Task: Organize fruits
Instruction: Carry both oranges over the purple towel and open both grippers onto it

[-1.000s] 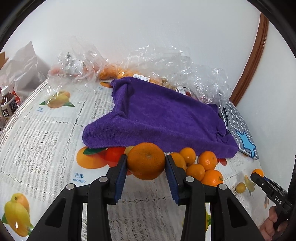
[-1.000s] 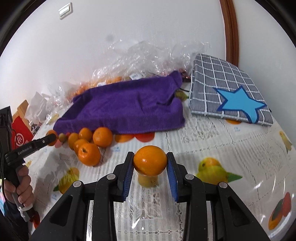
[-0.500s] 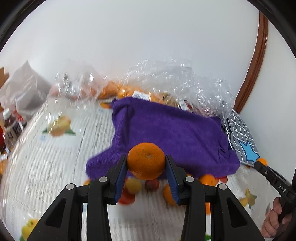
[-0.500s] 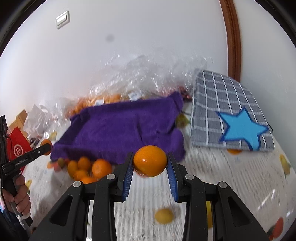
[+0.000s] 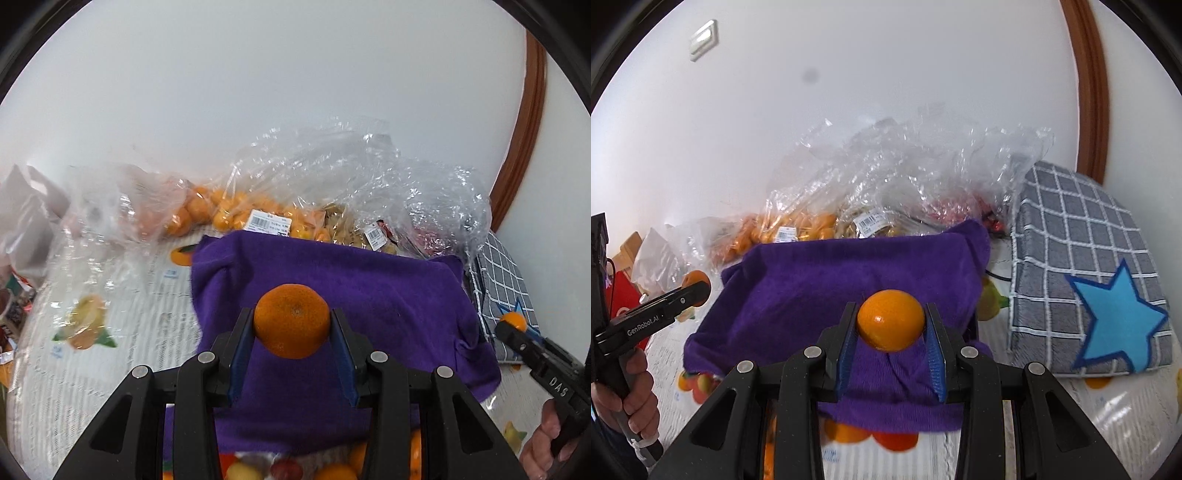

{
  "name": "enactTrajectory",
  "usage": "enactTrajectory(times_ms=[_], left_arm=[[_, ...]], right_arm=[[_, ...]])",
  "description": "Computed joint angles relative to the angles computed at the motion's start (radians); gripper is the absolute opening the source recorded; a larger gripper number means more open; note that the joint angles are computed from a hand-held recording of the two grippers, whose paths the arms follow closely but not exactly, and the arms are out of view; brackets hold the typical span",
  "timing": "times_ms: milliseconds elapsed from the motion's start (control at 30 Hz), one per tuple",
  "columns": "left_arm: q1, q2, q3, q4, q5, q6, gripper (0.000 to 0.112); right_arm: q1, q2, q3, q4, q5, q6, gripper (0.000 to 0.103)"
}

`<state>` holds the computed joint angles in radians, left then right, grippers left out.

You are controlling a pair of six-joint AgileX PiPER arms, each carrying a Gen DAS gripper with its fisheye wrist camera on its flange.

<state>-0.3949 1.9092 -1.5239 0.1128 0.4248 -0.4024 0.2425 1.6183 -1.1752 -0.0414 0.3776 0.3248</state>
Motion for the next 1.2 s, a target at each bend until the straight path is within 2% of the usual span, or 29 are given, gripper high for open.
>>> enactTrajectory(times_ms=[233,500,767,1067,1167,1200], left_arm=[[0.000,0.143,-0.161,-0.017,0.104,0.017,0.039],[-0.013,0.218,-0.233,0.003,0.185,0.020,0.039],[-0.014,0.243,-0.257,-0.008,0.219,0.036,0.039],[-0.019,0.237,-0.258,-0.021,0.246,0.057,0.039],[-0.021,0.200,-0.214,-0.011,0.223,0.040,0.043],[-0.022,0.186,-0.197,-0.009,0.216,0.038,0.045]], right_arm=[[-0.046,0.136,-0.096,0.159,0.068,-0.121,0.035],[-0.043,0.220,-0.164,0.159,0.131,-0.119,0.035],[-0.032,0.243,-0.182,0.135,0.151,-0.104,0.035],[-0.047,0.235,-0.171,0.177,0.150,-0.132,0.035],[-0.045,0.212,-0.158,0.160,0.144,-0.108,0.040],[-0.045,0.201,-0.150,0.155,0.142,-0.104,0.045]])
